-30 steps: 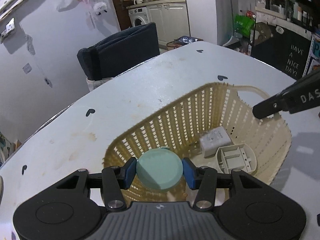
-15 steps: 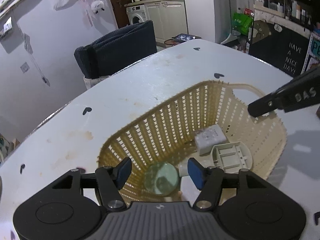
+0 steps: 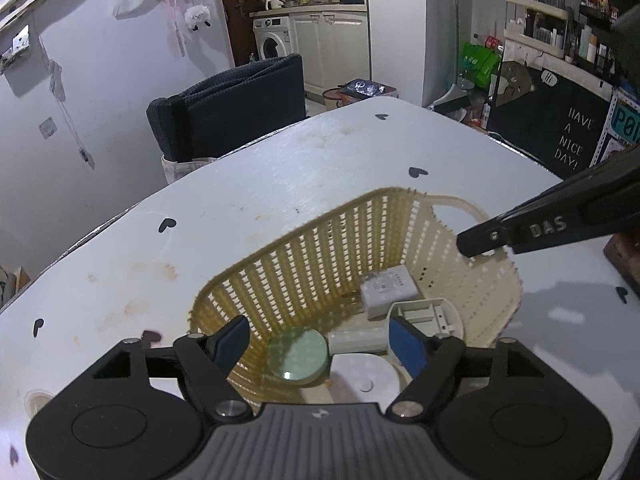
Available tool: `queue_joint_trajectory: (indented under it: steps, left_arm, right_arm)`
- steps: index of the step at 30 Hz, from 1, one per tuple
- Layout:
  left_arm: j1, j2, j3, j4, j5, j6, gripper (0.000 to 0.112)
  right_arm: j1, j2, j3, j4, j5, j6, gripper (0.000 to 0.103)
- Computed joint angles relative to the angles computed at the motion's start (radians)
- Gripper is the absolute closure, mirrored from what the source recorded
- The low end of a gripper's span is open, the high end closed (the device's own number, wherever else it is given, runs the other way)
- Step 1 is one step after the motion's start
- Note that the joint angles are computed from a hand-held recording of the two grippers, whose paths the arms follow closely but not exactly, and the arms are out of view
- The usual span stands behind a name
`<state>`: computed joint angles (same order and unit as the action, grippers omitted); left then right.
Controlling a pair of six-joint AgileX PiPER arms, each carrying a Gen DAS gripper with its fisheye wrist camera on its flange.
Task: Organize rigid objects
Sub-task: 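Carry the mint-green disc into the basket and open the left tool, then move the left tool to the wooden round lid and grasp it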
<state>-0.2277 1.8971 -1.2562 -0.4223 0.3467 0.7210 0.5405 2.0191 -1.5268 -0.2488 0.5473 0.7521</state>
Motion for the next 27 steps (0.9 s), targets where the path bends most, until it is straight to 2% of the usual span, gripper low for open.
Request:
queue_joint_trajectory:
  steps: [11,19,27]
  left_arm:
    - [0.005,-0.102,0.066,-0.042,0.021,-0.001,0.024]
    - [0.037,-0.207,0.170,-0.197,0.011,0.100,0.010]
    - [0.123,-0.263,0.277,-0.325,-0.016,0.143,0.009]
  right_arm:
    - [0.000,0.001,0.002,-0.002,-0.003,0.000,0.097]
    - [0.002,0.001,0.004,-0.009,-0.001,0.002,0.097]
    - [0.002,0.001,0.003,-0.011,0.001,0.001,0.097]
